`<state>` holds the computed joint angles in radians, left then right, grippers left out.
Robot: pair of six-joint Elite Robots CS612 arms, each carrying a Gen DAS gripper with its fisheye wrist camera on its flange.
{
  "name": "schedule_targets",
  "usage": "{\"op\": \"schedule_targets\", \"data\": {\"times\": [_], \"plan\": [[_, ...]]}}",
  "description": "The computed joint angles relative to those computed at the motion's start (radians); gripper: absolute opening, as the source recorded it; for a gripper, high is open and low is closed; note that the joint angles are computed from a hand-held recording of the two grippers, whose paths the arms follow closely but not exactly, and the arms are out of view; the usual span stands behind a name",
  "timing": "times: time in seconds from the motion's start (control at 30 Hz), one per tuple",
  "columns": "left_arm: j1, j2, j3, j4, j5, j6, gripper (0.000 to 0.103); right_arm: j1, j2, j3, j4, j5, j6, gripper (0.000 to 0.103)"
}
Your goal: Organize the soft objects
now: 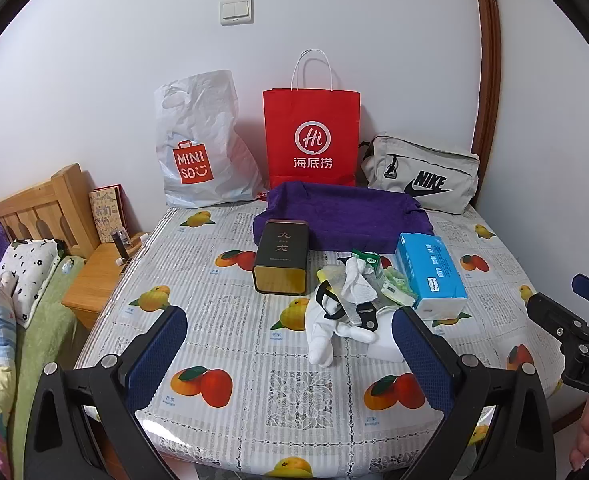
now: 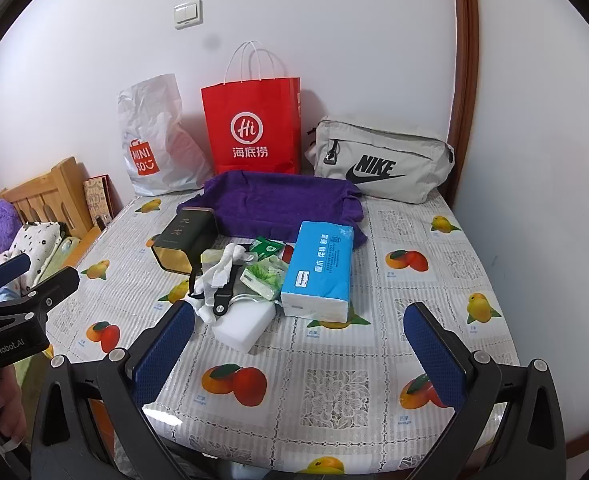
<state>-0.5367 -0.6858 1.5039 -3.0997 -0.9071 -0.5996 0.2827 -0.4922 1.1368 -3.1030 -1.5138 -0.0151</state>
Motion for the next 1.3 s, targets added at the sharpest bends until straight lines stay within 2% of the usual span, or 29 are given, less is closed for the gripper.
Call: {"op": "schedule_targets", "data": {"times": [0.4, 0.6, 0.73, 0.8, 0.87, 0.93, 0.97, 1.1, 1.3], "plan": [[0.0, -0.002, 0.008, -0.003, -0.003, -0.004, 0.103, 0.001, -0.001, 0.007, -0.015, -0.004, 0.003, 0.103], [0.004, -0.001, 0.008, -0.006, -0.02, -0.002, 0.103, -0.003, 0.003, 0.003, -0.021, 0.02, 0.001, 0.103], [0.014, 0.019, -0.027, 0.038, -0.075, 0.005, 0.103, -0.005, 0.012, -0.011, -0.007, 0.02, -0.007, 0.103], [0.024, 0.022, -0.045, 0.098, -0.131, -0.013, 0.103, -0.009, 0.018, -0.017, -0.003, 0.027, -0.007, 0.103], [0.032, 0.035, -0.069, 0.143, -0.168, -0.024, 0.103, -0.012, 0.024, -0.026, 0.007, 0.028, 0.001, 0.103], [0.037, 0.057, -0.087, 0.12, -0.183, -0.006, 0.103, -0.018, 0.032, -0.038, 0.022, 0.03, 0.009, 0.103], [0.038, 0.073, -0.099, 0.093, -0.169, 0.014, 0.103, -0.021, 0.038, -0.046, 0.029, 0.031, 0.016, 0.103], [0.045, 0.106, -0.15, 0.15, -0.187, 0.037, 0.103, -0.03, 0.06, -0.078, 0.062, 0.039, 0.036, 0.103], [0.066, 0.161, -0.232, 0.181, -0.249, 0.07, 0.103, -0.041, 0.105, -0.15, 0.137, 0.062, 0.05, 0.103]]}}
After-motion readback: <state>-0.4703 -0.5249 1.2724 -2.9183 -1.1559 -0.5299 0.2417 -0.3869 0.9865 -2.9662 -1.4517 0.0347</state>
